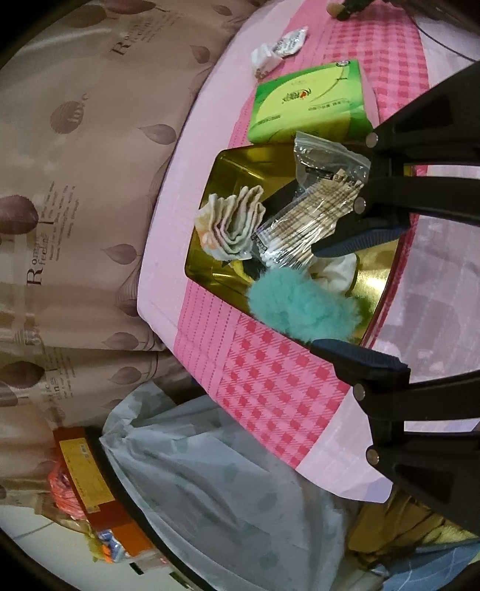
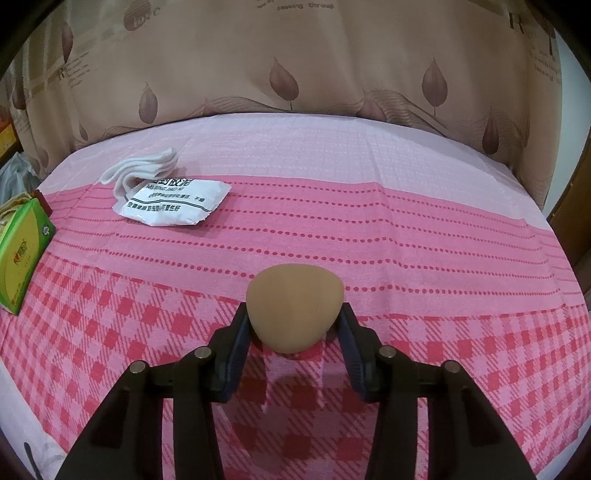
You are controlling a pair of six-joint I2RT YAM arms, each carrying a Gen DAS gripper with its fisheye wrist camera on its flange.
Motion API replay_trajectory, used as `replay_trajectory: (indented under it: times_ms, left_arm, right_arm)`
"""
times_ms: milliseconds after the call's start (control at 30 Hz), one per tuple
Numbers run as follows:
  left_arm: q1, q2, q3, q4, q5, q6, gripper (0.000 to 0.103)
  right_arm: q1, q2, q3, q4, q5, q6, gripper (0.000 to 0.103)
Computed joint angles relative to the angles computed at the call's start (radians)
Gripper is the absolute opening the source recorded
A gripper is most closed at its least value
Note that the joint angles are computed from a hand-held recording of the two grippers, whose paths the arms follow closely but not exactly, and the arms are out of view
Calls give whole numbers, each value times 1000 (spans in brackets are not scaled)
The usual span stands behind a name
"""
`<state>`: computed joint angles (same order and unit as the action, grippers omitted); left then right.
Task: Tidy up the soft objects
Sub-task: 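Lower the teal scrunchie into the gold tin and open the left gripper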
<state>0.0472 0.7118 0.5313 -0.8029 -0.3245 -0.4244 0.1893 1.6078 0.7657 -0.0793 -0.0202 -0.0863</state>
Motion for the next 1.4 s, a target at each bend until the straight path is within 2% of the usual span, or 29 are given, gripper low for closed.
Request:
replay_trajectory:
  times_ms: [433,567,833,1100,1400]
  left_arm:
    - [-48,14,-16,4,-39,-20,47]
    - [-70,16,-16,1,-63,-32,47]
    - [-45,14,-20,9,-39,-14,47]
    - [-8,1,-30,28,-47,5,47]
    - [22,-2,-35,51,-79,15,47]
  right_arm:
    - [46,-44,-11,-9,14,45,39]
    - [110,-57,18,-42,30,70,39]
    - [288,-44,141,-135,72,118,39]
    - [486,37,347,-255,90,161,39]
    - [687,227,692,-382,56,202,39]
